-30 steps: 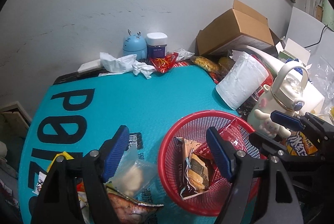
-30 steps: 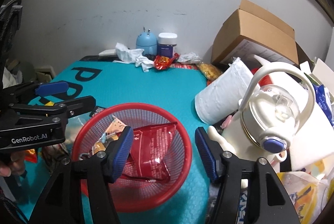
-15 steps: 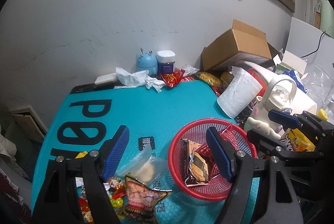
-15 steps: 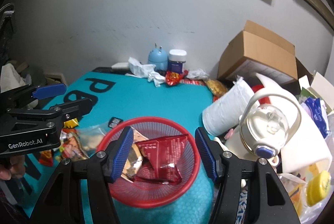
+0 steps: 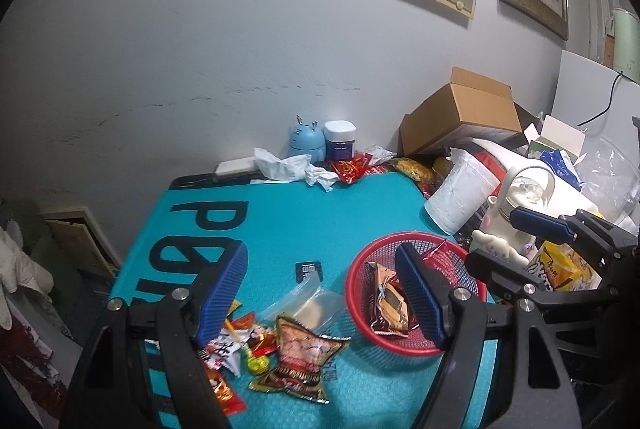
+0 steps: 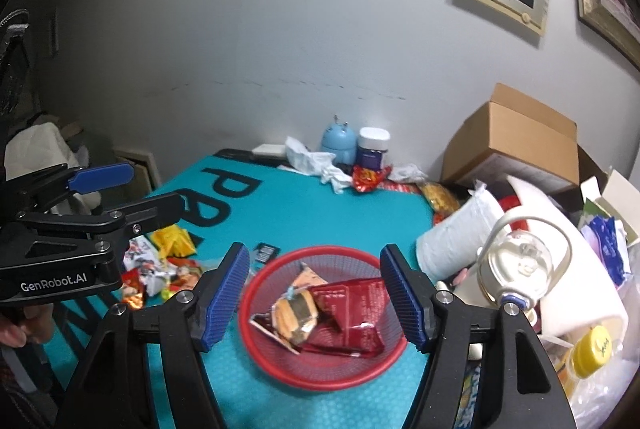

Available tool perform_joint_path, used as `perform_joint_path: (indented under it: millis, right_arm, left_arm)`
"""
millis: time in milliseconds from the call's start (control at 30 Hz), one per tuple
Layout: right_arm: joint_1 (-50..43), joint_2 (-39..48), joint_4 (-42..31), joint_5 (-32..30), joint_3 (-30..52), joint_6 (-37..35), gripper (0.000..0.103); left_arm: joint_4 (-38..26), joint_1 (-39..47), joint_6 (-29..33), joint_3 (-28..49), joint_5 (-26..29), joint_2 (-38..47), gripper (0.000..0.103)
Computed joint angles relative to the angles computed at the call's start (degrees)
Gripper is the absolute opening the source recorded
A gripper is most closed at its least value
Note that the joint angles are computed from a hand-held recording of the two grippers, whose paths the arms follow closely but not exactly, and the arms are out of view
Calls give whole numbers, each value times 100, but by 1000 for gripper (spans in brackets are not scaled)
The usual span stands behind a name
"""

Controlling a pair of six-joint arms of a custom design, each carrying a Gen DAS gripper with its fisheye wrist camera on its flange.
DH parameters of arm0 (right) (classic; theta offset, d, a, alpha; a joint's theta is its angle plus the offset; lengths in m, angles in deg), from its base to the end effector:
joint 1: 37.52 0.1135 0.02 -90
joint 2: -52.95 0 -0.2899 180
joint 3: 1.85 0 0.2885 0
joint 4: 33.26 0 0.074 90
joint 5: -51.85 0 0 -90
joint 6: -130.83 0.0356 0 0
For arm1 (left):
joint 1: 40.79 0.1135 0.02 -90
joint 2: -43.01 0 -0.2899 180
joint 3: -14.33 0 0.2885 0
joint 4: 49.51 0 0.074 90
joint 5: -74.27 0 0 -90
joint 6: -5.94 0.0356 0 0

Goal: Organize snacks
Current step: 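Withdraw both tools from the basket back toward the remaining snacks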

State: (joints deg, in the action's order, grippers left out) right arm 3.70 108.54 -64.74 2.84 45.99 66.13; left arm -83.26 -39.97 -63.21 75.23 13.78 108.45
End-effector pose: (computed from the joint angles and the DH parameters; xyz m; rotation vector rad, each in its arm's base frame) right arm 0.1810 0.1275 0.2500 0.0758 2.0688 -0.1066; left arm 0.2697 -0.0137 0.2893 0.6425 2.0644 -0.3594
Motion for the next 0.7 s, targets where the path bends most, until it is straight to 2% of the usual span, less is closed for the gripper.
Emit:
perform_joint_path:
  millis: [433, 700]
  right_arm:
    - [844, 336, 114, 229, 104, 228, 69]
    - [1085, 779, 393, 30, 132, 304, 69]
  left_arm:
    - [-493, 954, 441, -336, 378, -585, 75]
    - [-705, 1581, 710, -493, 558, -584, 75]
